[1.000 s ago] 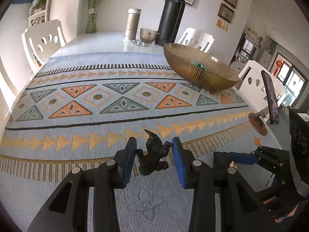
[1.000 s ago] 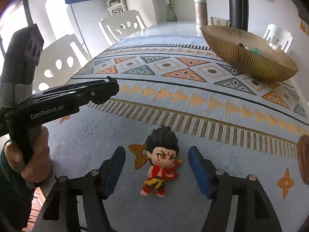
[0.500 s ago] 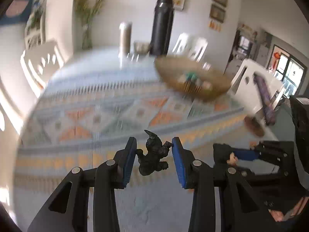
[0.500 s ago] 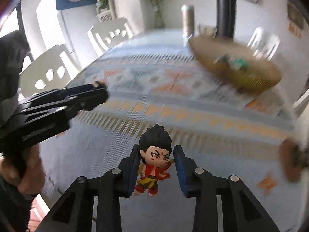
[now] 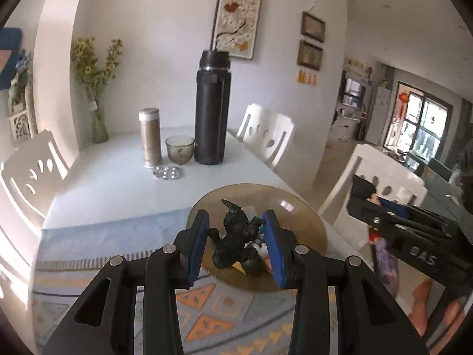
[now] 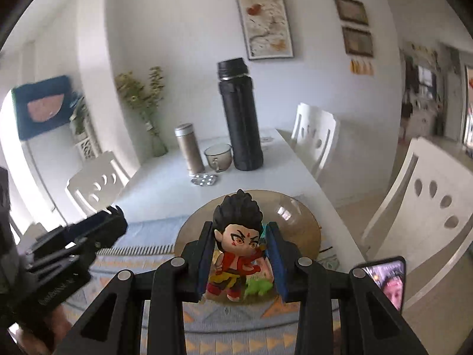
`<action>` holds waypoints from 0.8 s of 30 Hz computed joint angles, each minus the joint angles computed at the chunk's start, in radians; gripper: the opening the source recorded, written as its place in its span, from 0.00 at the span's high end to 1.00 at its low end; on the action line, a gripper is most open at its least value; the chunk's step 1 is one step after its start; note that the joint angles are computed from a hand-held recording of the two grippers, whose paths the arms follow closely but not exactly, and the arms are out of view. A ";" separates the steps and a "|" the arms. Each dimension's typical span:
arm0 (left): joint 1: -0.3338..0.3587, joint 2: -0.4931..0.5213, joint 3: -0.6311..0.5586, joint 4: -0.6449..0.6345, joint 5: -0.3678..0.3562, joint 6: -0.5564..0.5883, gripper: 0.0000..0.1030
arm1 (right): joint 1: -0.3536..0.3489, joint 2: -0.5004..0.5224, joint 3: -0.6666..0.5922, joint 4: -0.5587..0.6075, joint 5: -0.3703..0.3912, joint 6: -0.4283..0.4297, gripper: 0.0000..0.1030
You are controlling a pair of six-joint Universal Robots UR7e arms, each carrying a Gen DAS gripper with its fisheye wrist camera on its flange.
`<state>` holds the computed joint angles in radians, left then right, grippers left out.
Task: Organize rigid objects
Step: 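Carry both figurines over the woven bowl and lower them in, then open both tools to release the figurines and withdraw from the bowl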
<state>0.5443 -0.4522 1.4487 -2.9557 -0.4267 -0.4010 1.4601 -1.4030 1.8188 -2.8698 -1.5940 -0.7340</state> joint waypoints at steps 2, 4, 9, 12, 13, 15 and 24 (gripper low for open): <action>0.029 0.029 -0.040 -0.002 -0.019 0.003 0.66 | 0.000 0.041 -0.032 -0.002 -0.026 0.010 0.67; 0.052 0.051 -0.069 0.010 -0.036 -0.007 0.66 | -0.003 0.071 -0.060 0.017 -0.037 0.014 0.67; 0.086 0.095 -0.115 0.029 -0.058 0.000 0.66 | -0.010 0.144 -0.118 0.031 -0.072 0.009 0.67; 0.100 0.117 -0.141 0.028 -0.070 0.024 0.66 | -0.012 0.182 -0.147 0.034 -0.090 0.002 0.67; 0.107 0.122 -0.151 0.033 -0.076 0.031 0.66 | -0.013 0.191 -0.154 0.031 -0.096 0.000 0.67; 0.117 0.138 -0.178 0.038 -0.079 0.054 0.66 | -0.013 0.218 -0.175 0.029 -0.115 0.001 0.67; 0.141 0.136 -0.194 0.103 -0.110 0.037 0.54 | -0.003 0.280 -0.216 0.004 -0.198 0.005 0.52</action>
<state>0.6851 -0.3162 1.2544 -2.8530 -0.5363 -0.3637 1.4568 -1.1229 1.6027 -2.8654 -1.7918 -0.7287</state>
